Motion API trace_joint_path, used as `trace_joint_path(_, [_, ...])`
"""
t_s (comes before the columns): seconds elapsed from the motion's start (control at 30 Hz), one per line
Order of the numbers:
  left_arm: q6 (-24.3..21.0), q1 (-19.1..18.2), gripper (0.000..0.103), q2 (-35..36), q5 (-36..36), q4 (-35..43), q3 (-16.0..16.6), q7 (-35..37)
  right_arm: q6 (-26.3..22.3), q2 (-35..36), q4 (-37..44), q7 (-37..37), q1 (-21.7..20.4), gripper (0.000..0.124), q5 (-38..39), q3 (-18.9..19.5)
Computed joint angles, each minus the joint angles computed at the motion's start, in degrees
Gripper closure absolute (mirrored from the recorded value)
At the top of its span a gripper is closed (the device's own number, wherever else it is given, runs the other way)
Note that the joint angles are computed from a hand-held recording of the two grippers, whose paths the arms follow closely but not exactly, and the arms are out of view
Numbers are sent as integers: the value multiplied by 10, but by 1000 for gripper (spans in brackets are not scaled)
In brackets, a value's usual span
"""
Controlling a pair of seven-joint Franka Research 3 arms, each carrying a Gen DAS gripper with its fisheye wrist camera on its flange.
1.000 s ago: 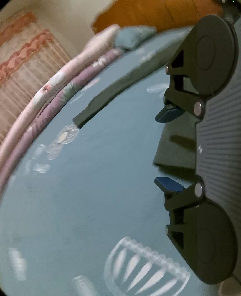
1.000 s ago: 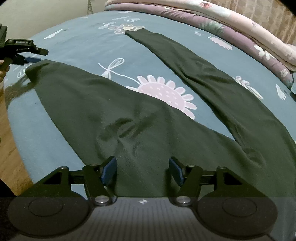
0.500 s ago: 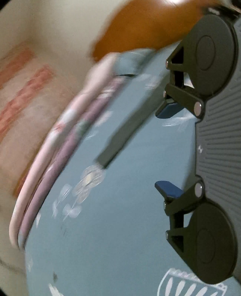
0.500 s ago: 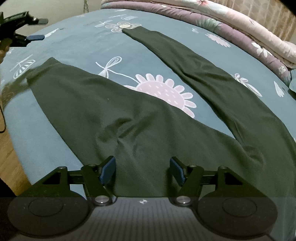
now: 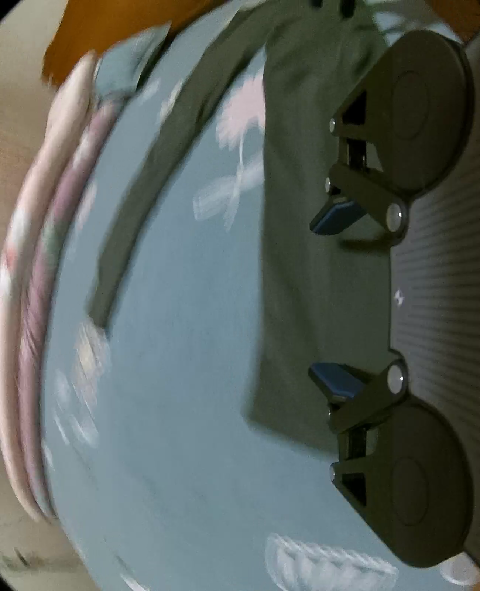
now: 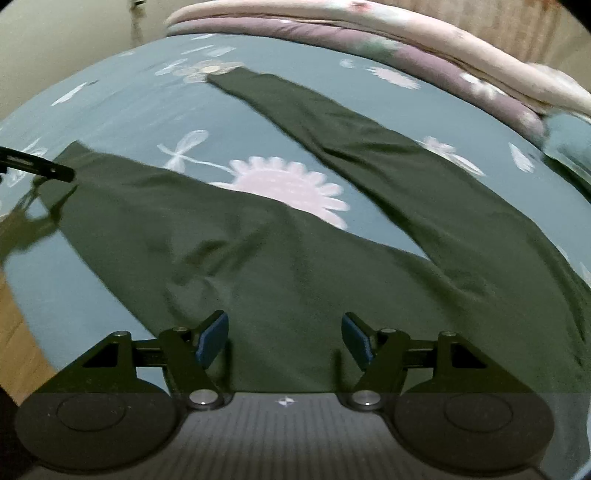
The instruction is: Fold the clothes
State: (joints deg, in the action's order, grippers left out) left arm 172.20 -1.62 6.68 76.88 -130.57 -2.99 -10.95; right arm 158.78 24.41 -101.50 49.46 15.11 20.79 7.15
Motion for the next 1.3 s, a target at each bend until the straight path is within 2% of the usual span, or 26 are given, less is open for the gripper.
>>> trace_joint_path(0.07, [1, -16, 26, 33, 41, 51, -7, -3, 16, -10, -20, -7, -8, 51, 7, 0])
trace_joint_path(0.13, [15, -32, 26, 69, 50, 97, -12, 2, 30, -19, -38, -19, -18, 51, 15, 1])
trace_joint_path(0.2, [22, -44, 25, 91, 2, 123, -20, 58, 39, -27, -55, -45, -33, 51, 29, 9])
trace_joint_path(0.3, [-16, -82, 25, 102, -39, 138, -23, 92, 52, -40, -76, -128, -71, 52, 74, 39])
trace_joint_path(0.33, [-38, -95, 25, 106, -62, 148, -27, 105, 47, -41, -75, -162, -85, 56, 96, 50])
trace_joint_path(0.37, [-56, -112, 25, 102, -63, 147, -22, 94, 40, -41, -74, -193, -97, 60, 116, 57])
trace_joint_path(0.43, [-105, -139, 25, 90, -74, 140, -22, 75, 15, -37, -66, -253, -115, 84, 151, 63])
trace_joint_path(0.5, [-163, -158, 25, 57, -91, 112, -32, 59, -18, -30, -51, -309, -129, 93, 182, 66])
trace_joint_path(0.67, [-266, -178, 25, 31, -134, 104, -67, 52, -101, -11, -11, -446, -154, 98, 268, 80])
trace_joint_path(0.77, [-296, -184, 25, 35, -151, 117, -79, 54, -162, 7, 21, -483, -146, 103, 284, 75])
trace_joint_path(0.83, [-309, -190, 24, 38, -152, 125, -83, 57, -201, 23, 46, -490, -134, 103, 279, 65])
trace_joint_path(0.9, [-319, -195, 23, 41, -154, 132, -85, 65, -220, 40, 68, -494, -116, 103, 273, 55])
trace_joint_path(1.0, [-333, -202, 23, 48, -154, 140, -87, 82, -200, 58, 80, -491, -87, 104, 249, 41])
trace_joint_path(1.07, [-329, -203, 23, 50, -151, 139, -86, 92, -171, 61, 75, -500, -77, 118, 244, 40])
trace_joint_path(1.1, [-323, -202, 23, 51, -149, 137, -85, 96, -167, 63, 77, -496, -77, 119, 245, 41])
trace_joint_path(1.2, [-295, -196, 23, 54, -135, 131, -77, 99, -178, 74, 96, -449, -76, 119, 238, 35])
trace_joint_path(1.3, [-258, -186, 23, 66, -111, 132, -66, 94, -212, 94, 132, -347, -74, 118, 228, 24])
